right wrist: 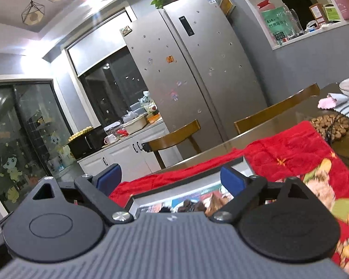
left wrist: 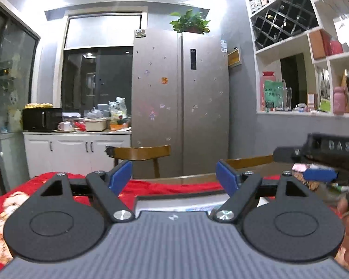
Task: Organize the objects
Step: 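Lift both tools out of the box back toward the remaining items, then grasp the cream braided rope loop with the left tool while the right tool grasps the blue binder clip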
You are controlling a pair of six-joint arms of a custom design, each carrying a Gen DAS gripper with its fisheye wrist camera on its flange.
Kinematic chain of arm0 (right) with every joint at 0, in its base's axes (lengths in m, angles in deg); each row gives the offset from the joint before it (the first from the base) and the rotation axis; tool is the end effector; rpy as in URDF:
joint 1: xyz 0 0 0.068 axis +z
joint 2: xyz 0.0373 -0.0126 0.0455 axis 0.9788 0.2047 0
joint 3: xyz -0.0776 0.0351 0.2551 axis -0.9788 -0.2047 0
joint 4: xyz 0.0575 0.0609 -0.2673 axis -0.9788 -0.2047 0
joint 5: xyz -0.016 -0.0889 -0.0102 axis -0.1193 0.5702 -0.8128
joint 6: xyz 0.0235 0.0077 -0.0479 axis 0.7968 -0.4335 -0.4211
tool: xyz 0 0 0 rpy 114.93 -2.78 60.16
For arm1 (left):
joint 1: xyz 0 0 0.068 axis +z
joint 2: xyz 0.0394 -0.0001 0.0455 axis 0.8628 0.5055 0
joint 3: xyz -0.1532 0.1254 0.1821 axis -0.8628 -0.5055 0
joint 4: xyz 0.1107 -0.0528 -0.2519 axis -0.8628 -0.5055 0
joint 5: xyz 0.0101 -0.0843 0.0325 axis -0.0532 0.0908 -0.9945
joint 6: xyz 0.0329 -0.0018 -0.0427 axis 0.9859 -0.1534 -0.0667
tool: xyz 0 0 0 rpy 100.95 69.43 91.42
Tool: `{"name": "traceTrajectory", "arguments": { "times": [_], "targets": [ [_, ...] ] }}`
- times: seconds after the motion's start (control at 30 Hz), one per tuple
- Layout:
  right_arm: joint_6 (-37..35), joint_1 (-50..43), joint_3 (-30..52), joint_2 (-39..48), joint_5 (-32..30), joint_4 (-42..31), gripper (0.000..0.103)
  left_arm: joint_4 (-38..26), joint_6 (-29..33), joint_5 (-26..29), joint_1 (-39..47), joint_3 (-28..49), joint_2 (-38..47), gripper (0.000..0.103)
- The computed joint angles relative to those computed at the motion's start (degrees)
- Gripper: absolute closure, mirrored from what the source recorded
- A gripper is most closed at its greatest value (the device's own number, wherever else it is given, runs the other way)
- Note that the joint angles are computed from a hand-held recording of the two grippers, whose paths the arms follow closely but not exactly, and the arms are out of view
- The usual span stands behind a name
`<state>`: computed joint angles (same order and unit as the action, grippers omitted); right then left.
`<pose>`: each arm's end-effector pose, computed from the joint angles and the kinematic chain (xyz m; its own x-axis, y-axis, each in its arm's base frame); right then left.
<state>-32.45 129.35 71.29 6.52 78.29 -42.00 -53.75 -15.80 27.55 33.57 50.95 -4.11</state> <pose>0.2171 0.2375 0.1924 -0.2812 0.3900 -0.8768 -0.1649 0.8805 0.4445 0.1793 -0.0721 0.2119 -0.0743 0.0319 -0.9967 0.0529 0.9982 0.0280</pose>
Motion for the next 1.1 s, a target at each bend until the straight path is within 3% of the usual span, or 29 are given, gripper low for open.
{"name": "traceTrajectory", "arguments": {
  "times": [0.13, 0.23, 0.37, 0.47, 0.53, 0.73, 0.97, 1.03, 1.07, 1.1],
  "targets": [
    [2.0, 2.2, 0.1, 2.8, 2.9, -0.6, 0.004, -12.4, -1.1, 2.2, -0.3, -3.1, -9.5, 0.020],
    [6.0, 2.5, 2.3, 5.7, 4.4, -4.9, 0.004, -17.4, -2.0, 6.5, 1.9, -4.2, -10.5, 0.020],
    [12.5, 1.9, 3.9, 9.4, 3.5, -8.7, 0.005, -10.1, -1.1, 11.1, 6.2, -6.4, -1.7, 0.020],
    [15.6, 2.0, 7.3, 12.3, 1.3, -16.2, 0.006, -11.0, -2.9, 24.9, 14.6, -3.5, 7.0, 0.020],
    [16.3, 2.4, 7.9, 13.6, 0.4, -18.2, 0.007, -11.2, -5.3, 29.0, 17.5, -1.3, 13.0, 0.020],
    [16.3, 1.1, 9.8, 15.2, -2.7, -21.7, 0.012, -13.8, -5.6, 27.7, 17.7, 5.3, 24.1, 0.020],
    [16.0, 0.3, 11.1, 16.2, -3.7, -23.9, 0.019, -11.8, -5.3, 24.5, 13.2, 7.1, 28.2, 0.020],
    [15.5, 0.5, 11.5, 16.6, -3.0, -24.1, 0.024, -10.8, -4.1, 20.8, 10.6, 7.4, 29.7, 0.020],
    [14.8, 0.5, 11.7, 17.0, -2.8, -23.9, 0.030, -10.2, -3.5, 18.8, 9.4, 7.9, 31.0, 0.021],
    [13.9, 0.5, 11.9, 17.4, -2.8, -23.7, 0.030, -9.3, -2.9, 18.1, 8.8, 7.6, 31.1, 0.029]
  ]
}}
